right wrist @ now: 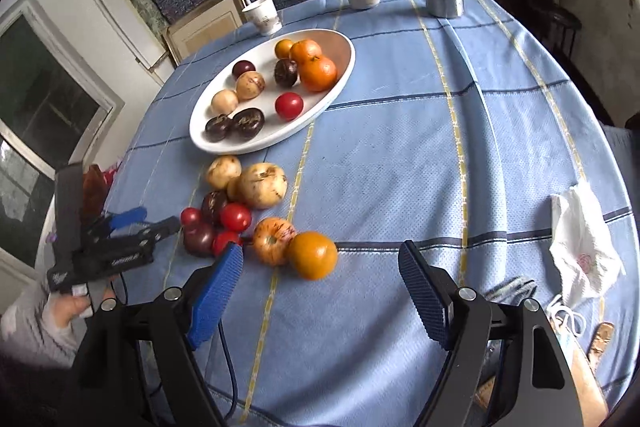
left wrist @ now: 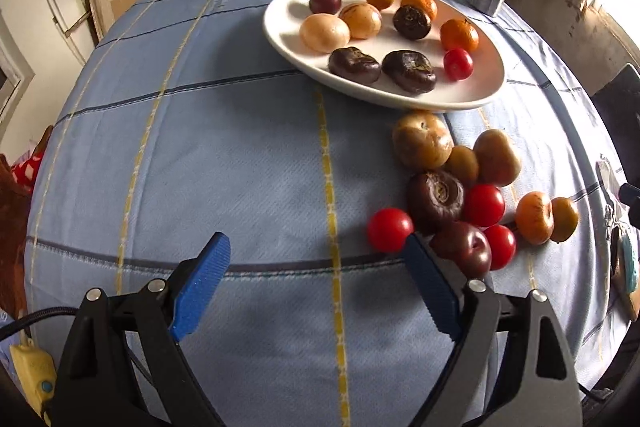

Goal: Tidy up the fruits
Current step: 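Move both tools back to the pile, left tool toward a red cherry tomato, then grasp the red cherry tomato with the left tool while the right tool approaches an orange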

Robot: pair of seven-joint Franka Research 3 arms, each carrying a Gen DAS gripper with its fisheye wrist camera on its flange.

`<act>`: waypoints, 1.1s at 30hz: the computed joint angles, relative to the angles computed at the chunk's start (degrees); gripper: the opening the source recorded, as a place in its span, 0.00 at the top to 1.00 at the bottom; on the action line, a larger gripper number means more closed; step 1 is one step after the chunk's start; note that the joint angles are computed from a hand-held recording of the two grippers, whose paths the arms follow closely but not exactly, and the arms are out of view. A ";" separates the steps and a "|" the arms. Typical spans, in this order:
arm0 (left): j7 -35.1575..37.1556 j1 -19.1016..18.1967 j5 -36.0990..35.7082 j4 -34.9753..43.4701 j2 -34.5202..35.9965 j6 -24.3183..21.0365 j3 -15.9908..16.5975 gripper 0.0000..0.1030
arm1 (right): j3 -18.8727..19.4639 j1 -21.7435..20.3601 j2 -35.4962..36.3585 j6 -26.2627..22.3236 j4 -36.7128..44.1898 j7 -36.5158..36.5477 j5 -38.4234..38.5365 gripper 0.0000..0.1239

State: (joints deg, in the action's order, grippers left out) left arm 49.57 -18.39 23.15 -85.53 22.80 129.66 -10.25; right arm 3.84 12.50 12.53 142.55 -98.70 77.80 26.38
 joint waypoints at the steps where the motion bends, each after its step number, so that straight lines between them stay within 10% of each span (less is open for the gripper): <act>1: 0.15 -0.05 0.14 0.26 0.37 0.14 0.02 0.16 | -0.19 0.13 -0.69 0.26 -0.78 0.21 -0.67 0.34; 15: 4.19 1.65 -5.31 2.43 3.53 4.01 -0.68 0.13 | -0.93 0.05 -2.49 -0.40 -2.39 3.25 -4.23 0.34; 33: 11.18 4.08 -13.31 -3.21 1.18 11.80 -2.84 0.49 | -1.16 0.16 -3.61 -0.07 -3.74 3.76 -5.00 0.34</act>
State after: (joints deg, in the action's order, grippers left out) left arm 60.75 -14.32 9.84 -88.74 23.98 141.47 -13.09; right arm 2.67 12.66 8.92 142.48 -102.43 81.56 21.37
